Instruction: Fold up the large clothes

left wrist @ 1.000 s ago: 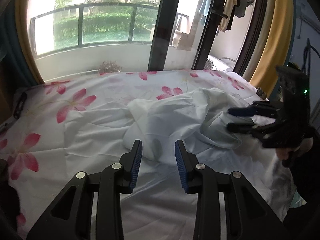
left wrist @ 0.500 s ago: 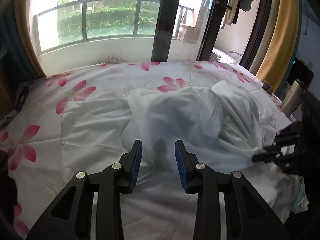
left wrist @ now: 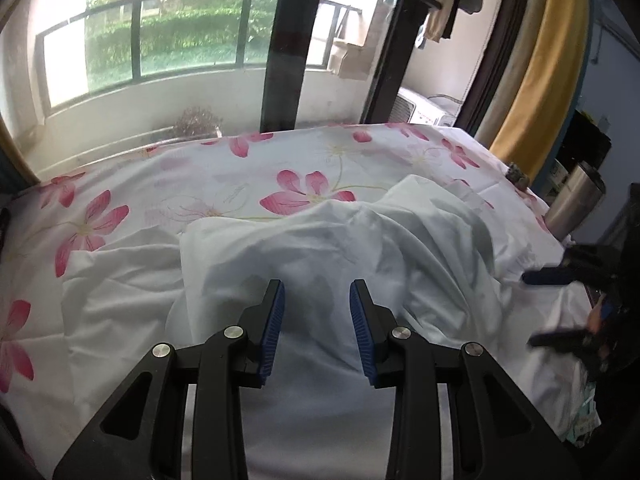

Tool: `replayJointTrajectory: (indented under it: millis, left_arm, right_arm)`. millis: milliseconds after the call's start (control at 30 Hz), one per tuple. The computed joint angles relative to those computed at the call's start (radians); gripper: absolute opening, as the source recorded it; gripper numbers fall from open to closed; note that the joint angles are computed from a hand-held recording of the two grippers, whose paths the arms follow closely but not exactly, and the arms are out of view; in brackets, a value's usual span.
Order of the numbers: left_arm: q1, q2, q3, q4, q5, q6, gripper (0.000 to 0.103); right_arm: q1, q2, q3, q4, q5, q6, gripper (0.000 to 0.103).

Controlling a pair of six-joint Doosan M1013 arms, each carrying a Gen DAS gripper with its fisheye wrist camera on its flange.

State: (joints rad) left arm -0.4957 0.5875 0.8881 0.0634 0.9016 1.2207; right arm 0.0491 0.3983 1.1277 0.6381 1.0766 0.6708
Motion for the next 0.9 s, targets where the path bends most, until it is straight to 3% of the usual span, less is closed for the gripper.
replayJointTrajectory:
  millis: [100, 200, 333, 533, 700, 800, 900]
  left_arm:
    - [0.006, 0.031, -0.05, 0.02, 0.044, -0.025, 0.036]
    - [0.016, 0.056, -0.088, 0.011, 0.077, -0.042, 0.036]
    - [0.026, 0.09, -0.14, -0.091, 0.123, 0.037, 0.05]
    - [0.024, 0.123, -0.186, -0.256, 0.191, 0.213, 0.05]
    - [0.027, 0.106, -0.16, -0.35, 0.16, 0.274, 0.05]
    - [0.023, 0.109, -0.172, -0.318, 0.16, 0.271, 0.05]
    - [0.015, 0.124, -0.201, -0.205, 0.187, 0.178, 0.05]
  right_arm:
    - [0.011, 0.021, -0.025, -0.128, -0.109, 0.13, 0.053]
    - [0.018, 0.061, -0.069, -0.237, -0.139, 0.267, 0.053]
    - [0.007, 0.103, -0.111, -0.197, -0.077, 0.3, 0.053]
    - [0.011, 0.104, -0.096, -0.18, -0.059, 0.254, 0.053]
    - [0.008, 0.102, -0.092, -0.175, -0.054, 0.246, 0.052]
    - [0.007, 0.102, -0.094, -0.168, -0.045, 0.239, 0.052]
    - [0.002, 0.101, -0.096, -0.152, -0.026, 0.225, 0.044]
